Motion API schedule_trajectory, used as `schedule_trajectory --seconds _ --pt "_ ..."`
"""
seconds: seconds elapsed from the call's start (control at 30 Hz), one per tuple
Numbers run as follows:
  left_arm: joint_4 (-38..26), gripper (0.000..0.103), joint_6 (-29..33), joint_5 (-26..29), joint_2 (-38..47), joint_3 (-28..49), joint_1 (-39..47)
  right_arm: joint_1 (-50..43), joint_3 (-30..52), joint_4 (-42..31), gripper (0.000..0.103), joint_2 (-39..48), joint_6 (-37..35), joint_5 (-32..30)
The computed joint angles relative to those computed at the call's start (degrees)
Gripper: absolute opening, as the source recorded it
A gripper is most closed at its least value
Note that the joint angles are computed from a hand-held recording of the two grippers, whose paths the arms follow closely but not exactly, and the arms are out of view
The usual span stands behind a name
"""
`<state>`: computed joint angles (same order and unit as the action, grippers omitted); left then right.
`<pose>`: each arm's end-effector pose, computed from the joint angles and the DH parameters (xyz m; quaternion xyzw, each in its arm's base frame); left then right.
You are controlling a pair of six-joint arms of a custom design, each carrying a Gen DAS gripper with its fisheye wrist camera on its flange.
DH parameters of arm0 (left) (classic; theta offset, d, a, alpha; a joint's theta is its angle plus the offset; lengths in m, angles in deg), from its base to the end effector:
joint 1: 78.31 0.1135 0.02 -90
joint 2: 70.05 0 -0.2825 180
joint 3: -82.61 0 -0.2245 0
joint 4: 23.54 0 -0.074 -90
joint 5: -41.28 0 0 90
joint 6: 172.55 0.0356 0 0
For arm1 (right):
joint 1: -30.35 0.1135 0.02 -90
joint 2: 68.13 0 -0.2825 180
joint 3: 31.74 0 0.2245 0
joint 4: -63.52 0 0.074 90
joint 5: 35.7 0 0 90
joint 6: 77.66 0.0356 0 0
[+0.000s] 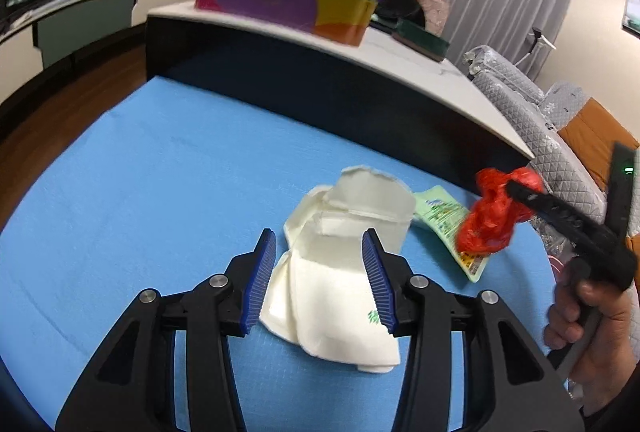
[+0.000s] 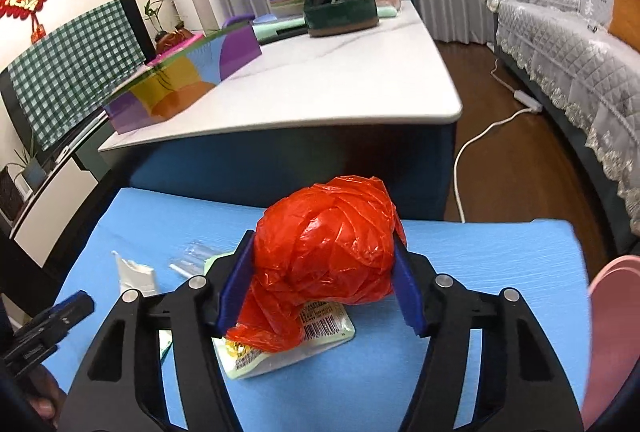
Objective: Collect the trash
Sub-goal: 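Grasp the red plastic bag with the right tool while the left tool reaches the white paper, then grasp the white paper with the left tool while the right tool holds the red bag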
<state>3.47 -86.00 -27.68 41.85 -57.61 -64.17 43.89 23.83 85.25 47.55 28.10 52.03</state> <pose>0.2649 0.0536 0.0860 -0.0701 0.9087 -0.1330 0.3895 0.3304 0.0810 0.1054 0.0088 0.9001 0.1273 0.4166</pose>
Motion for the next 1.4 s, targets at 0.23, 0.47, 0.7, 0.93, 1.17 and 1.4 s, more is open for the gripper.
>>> schedule_trajectory --seconds 0.23,0.47,0.7,0.93,1.17,1.4 --pt "-1.6 0.045 0.7 2.3 3.1 1.3 2.6 0.0 -5.9 -4.4 0.063 -12.0 -1.8 1.1" --pt "-3.2 0.046 4.0 5.6 2.3 3.3 2.3 -1.1 -13.0 -13.4 0.063 -28.3 -3.3 -0.2" --pt "-21.5 0.071 13.9 6.3 1.3 16.3 -0.7 -3.2 -20.9 -17.3 0.063 -42.2 -1.0 -3.3" --pt "-36.6 0.077 31.2 4.4 7.4 30.1 -3.4 -4.3 -27.6 -7.2 0.063 -36.6 -1.2 -3.8" --pt "-40.7 0.064 32.4 8.3 12.7 34.3 -4.4 -5.8 -28.4 -3.4 0.063 -31.4 -1.8 -4.4" --pt "-40.3 0.013 34.0 12.0 8.4 30.0 -2.9 -5.2 -29.4 -4.2 0.063 -33.4 -1.9 -3.3"
